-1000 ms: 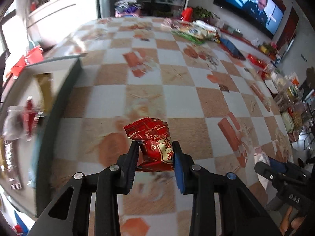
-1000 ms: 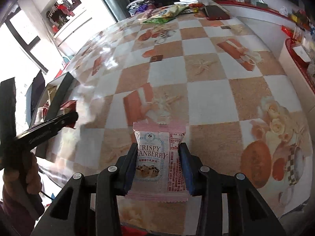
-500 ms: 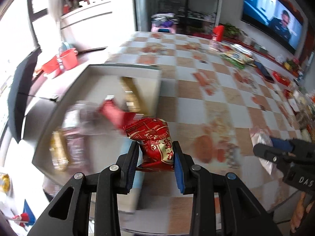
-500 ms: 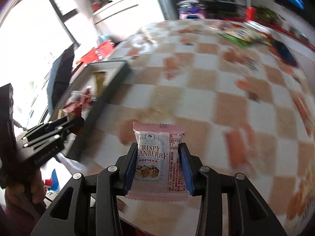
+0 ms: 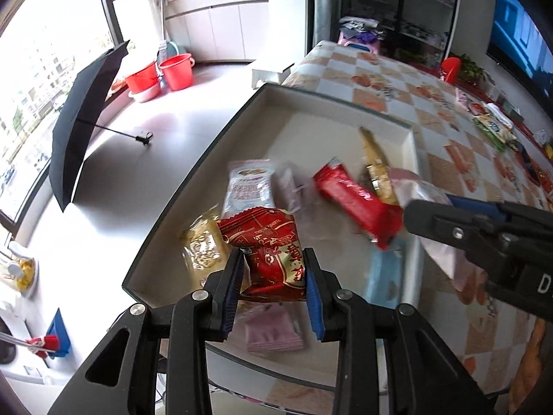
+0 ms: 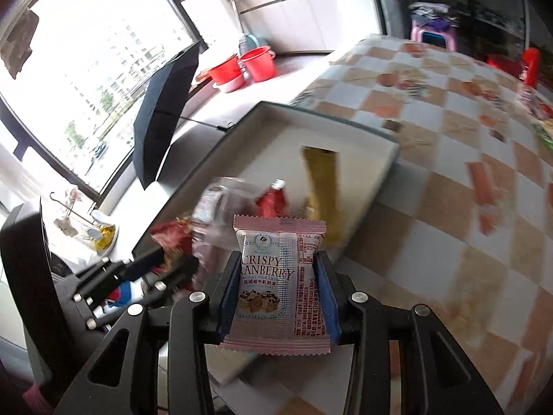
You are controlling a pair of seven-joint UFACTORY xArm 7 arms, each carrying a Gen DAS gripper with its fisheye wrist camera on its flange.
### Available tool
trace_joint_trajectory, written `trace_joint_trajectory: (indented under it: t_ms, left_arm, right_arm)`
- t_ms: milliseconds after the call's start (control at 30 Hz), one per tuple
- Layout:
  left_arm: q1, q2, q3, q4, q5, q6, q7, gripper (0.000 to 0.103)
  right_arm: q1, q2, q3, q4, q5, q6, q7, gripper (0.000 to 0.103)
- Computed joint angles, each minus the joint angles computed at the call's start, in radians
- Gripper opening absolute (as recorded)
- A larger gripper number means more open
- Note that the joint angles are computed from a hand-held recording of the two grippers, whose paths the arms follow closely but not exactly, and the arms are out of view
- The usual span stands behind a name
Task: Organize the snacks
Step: 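Carry both packets into the white tray and open both grippers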
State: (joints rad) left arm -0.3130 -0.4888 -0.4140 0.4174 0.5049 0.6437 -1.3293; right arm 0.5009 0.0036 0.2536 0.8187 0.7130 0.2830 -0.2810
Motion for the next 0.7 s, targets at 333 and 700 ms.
trace_joint_trajectory:
  t_ms: [333,700]
  left_arm:
    - [0.004,-0.005,-0.005,-0.035,0.035,-0.047,-0.018,0.083]
    - [-0.024,-0.028,-0.013,-0.020,-0.024,-0.003,0.005,0.103]
  right_arm:
    - [-0.012,0.087,0.014,0.073,-0.226,0.045,0.179,0.092]
    - [-0.026,-0.025,-0.022,0.008,-0.534,0.102,0.440,0.103]
